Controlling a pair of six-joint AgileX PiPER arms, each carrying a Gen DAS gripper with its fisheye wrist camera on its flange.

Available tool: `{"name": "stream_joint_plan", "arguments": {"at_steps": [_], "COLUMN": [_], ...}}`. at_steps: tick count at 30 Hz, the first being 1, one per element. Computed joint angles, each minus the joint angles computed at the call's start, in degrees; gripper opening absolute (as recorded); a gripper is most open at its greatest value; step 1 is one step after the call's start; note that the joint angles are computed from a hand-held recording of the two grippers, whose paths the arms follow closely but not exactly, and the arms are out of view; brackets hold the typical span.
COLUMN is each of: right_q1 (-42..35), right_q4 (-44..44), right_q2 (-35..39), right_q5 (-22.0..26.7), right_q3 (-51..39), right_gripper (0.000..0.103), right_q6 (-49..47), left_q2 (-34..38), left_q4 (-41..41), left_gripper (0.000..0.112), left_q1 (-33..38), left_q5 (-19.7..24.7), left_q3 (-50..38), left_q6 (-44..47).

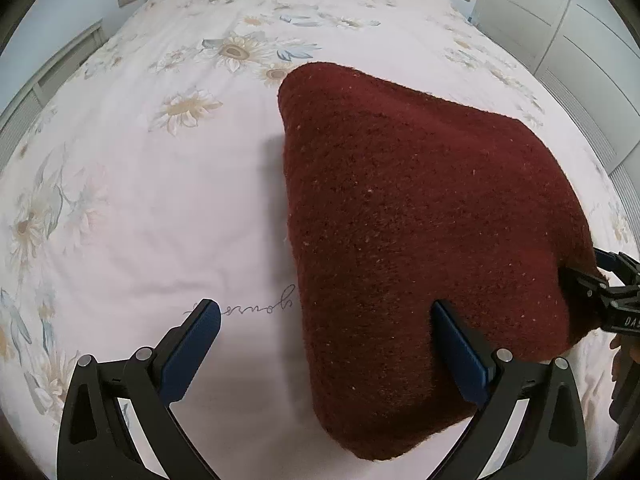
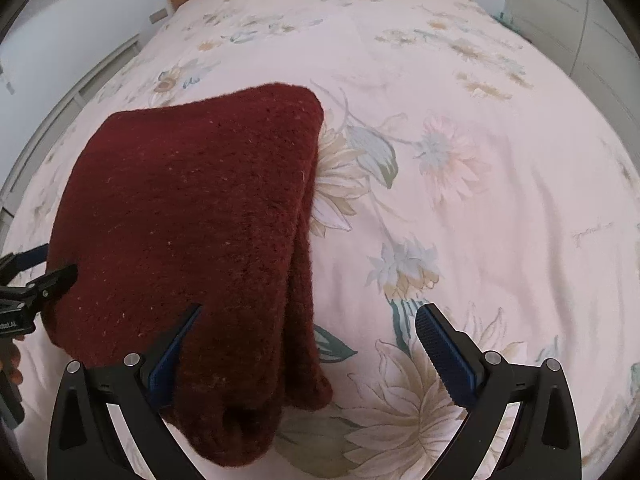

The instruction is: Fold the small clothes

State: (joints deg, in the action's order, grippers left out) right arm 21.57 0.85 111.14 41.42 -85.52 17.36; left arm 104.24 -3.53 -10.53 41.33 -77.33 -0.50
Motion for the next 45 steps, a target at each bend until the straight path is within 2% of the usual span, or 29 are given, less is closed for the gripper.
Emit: {"name": "stream_joint_plan", "arguments": {"at_steps": [2,6,9,13,18,25,30,45], "right_q1": [0.83,1.85,2.94,4.02,7.20,8.56,9.28,9.55], "right_q4": [-2.19,-4.75,-7.71,-10.18,-17.06,-18.67,-19.95,-20.24], "right_q2": [-1.02,-4.80,-10.21,-17.26,-26.10,-33.00,-35.66,-36.42], "right_q5": [1.50,5.57,8.93,11.90,15.90,18.89,20.45,21.65], "right_q3": [-0.81,-2.22,-1.84,-0.20,2.97,7.92,9.92,10.30], "right_gripper": [0.102,0.102,0.102,0.102,0.102,0.102,0.102,0.102], "right_q6": [1.39,2.23,3.53,4.81,9.87,13.93,15.94,15.87], "left_q2": [-0.53,-2.75,-5.58,-11.45,-19.63,-27.25,-29.55,-29.58], "left_q4": [1.82,7.14,10.05,10.51,13.41,17.08,20.68,18.78], "left_gripper": [0.103,0.102,0.102,0.102,0.102,0.102,0.102,0.102], "left_q1": [-0.61,-2.31,-3.52,-4.69,-7.81,-11.88,-13.72,-11.77], "left_q5": [-0.91,1.36,5.03,7.18,13.68,20.07,22.00,21.35], "left_q3": [0.55,-0.60,-1.38,0.26,1.42,3.41,5.29,6.83], "left_q6": [-0.90,-6.09,-9.25,-10.08,-13.98,-19.83,-23.49,-23.02]}}
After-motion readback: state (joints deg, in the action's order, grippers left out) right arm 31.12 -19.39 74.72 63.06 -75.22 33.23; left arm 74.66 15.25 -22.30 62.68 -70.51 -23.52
